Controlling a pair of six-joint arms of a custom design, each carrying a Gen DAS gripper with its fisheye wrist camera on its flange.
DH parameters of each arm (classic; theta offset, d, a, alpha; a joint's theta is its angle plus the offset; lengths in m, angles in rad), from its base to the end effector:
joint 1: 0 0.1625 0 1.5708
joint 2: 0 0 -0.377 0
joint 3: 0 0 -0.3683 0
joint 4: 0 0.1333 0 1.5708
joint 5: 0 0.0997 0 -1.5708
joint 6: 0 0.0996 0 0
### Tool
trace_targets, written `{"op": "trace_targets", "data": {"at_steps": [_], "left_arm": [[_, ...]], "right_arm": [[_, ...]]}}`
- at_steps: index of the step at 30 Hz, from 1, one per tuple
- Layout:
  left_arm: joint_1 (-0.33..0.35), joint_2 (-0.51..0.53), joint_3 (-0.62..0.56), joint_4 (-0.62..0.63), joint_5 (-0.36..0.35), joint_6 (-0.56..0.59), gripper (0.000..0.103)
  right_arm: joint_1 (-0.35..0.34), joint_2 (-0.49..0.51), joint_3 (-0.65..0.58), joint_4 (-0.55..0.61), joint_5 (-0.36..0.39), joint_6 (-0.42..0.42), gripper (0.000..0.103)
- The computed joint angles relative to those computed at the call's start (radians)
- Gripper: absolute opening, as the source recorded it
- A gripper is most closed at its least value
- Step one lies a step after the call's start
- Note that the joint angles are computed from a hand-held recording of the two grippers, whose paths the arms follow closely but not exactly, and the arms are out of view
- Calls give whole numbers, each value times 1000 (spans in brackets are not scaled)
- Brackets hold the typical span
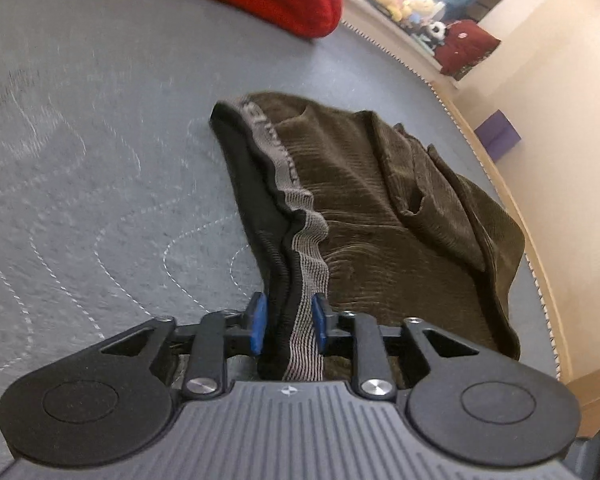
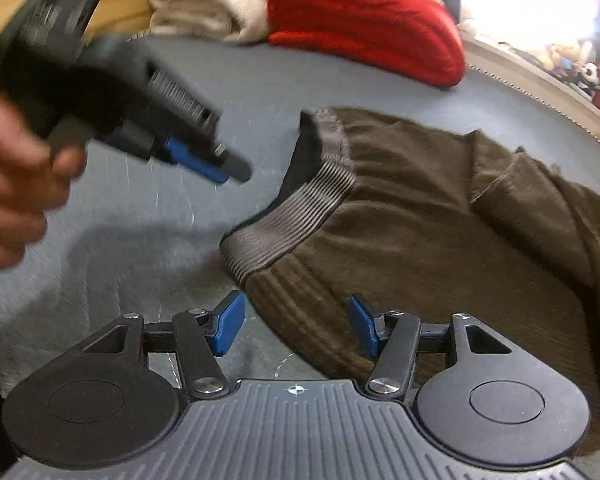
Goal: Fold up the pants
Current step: 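Grasp the grey waistband with the left gripper while the right gripper grasps the waistband edge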
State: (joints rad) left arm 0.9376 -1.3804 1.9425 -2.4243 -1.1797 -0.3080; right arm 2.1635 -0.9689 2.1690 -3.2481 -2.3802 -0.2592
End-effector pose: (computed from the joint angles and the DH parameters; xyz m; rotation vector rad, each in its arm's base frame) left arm -0.1607 -0.5084 0.2768 0.3807 2.8335 -0.6304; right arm 0.3116 -0.3532 0.1147 0.7396 -2.2158 0.7225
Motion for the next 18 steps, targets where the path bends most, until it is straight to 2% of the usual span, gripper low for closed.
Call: {"op": "trace_targets", "data": {"at_steps": [2, 5, 7, 10, 12, 13, 14, 15, 16, 18], "left_arm": [[29, 32, -22, -15, -34, -20, 37], [67, 96, -61, -33, -91, -40, 48], [83, 136, -83, -33, -114, -38, 54], [90, 184, -86, -73, -114, 4, 53], [81, 201, -77, -115, -104, 38, 53], [76, 205, -73, -125, -95, 50, 51], [67, 206, -72, -121, -78, 54, 48], [58, 205, -70, -112, -56, 62, 37], [51, 201, -69, -100, -39, 64, 29], [47, 187, -69, -89, -45, 45, 22]], "right_arm": [[-1, 41, -20, 7, -25, -31, 60], [-12, 95, -36, -13, -79, -132, 60], [-34, 97, -39, 24, -103, -131, 60], [-54, 69, -35, 47, -72, -86, 60], [-63, 71, -43, 43, -67, -93, 52], [-64, 72, -44, 44, -63, -96, 50], [-69, 71, -42, 39, -50, -109, 39], [-71, 77, -41, 22, -40, -127, 30], [-68, 82, -37, 1, -39, -147, 27], [-54, 98, -30, -51, -42, -194, 15]]}}
